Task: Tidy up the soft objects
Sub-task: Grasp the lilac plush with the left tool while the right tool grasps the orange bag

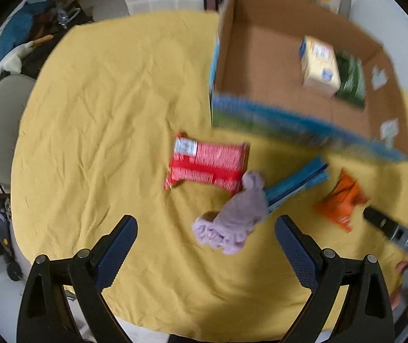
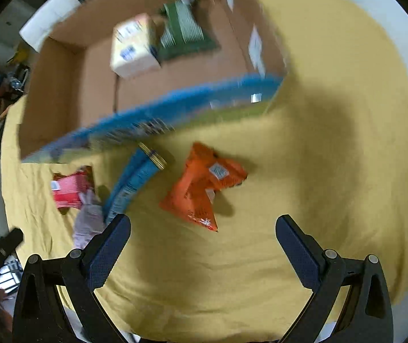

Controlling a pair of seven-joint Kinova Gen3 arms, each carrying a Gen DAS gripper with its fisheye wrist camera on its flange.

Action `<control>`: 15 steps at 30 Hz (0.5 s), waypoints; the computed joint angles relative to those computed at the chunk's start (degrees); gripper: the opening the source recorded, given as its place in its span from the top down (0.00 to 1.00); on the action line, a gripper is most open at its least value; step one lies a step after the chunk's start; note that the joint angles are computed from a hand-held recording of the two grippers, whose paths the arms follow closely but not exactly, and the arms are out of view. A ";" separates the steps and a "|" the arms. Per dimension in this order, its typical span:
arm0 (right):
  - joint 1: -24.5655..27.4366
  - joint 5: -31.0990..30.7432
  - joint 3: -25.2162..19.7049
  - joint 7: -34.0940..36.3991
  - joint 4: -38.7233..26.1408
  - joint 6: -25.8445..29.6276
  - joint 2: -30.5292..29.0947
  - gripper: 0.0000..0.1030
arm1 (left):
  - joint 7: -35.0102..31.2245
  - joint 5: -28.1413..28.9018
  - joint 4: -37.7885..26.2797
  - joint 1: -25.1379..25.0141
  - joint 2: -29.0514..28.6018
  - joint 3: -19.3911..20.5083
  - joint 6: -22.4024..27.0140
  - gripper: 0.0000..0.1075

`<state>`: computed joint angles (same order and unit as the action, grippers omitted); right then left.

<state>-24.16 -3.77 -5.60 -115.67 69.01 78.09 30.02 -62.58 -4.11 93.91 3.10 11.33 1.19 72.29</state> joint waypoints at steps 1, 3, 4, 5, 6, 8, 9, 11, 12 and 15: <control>0.41 -0.70 -0.11 -0.04 0.59 -0.57 0.63 0.00 | -1.15 0.25 0.95 0.02 1.18 0.32 -0.93 0.08; 0.83 -1.76 -0.44 0.12 1.18 -1.55 2.20 0.01 | -3.09 1.16 1.91 0.07 3.09 0.76 -1.98 0.08; 0.77 -1.88 -0.45 0.13 1.26 -1.73 2.68 0.01 | -4.60 1.93 2.35 -0.30 3.57 0.83 -2.38 0.08; 0.61 -1.99 -0.40 -0.12 1.11 -1.86 3.47 0.01 | -6.33 2.92 2.65 -0.81 4.61 1.15 -3.02 0.08; 0.79 -2.59 -0.55 -0.14 1.07 -2.24 4.20 0.02 | -7.13 3.22 2.36 -0.71 5.53 0.97 -3.13 0.08; 0.59 -2.84 -0.49 -0.44 0.23 -2.18 5.68 0.06 | -9.46 4.05 2.48 -0.79 7.55 1.22 -4.68 0.08; 0.50 -2.83 -0.47 -0.43 -0.08 -2.28 6.20 0.11 | -9.98 4.16 2.21 -0.69 8.27 1.13 -4.69 0.08; 0.58 -3.15 -0.55 -0.29 -1.03 -2.25 7.50 0.20 | -12.44 6.21 1.99 -1.58 9.78 1.34 -5.62 0.11; 0.68 -3.38 -0.60 -0.22 -1.40 -2.24 7.98 0.24 | -12.90 6.89 1.82 -1.80 10.54 1.23 -5.76 0.20; 0.13 -2.37 -0.15 -0.07 -2.95 -1.48 9.50 0.50 | -14.42 9.04 1.26 -2.62 12.40 1.24 -5.42 0.47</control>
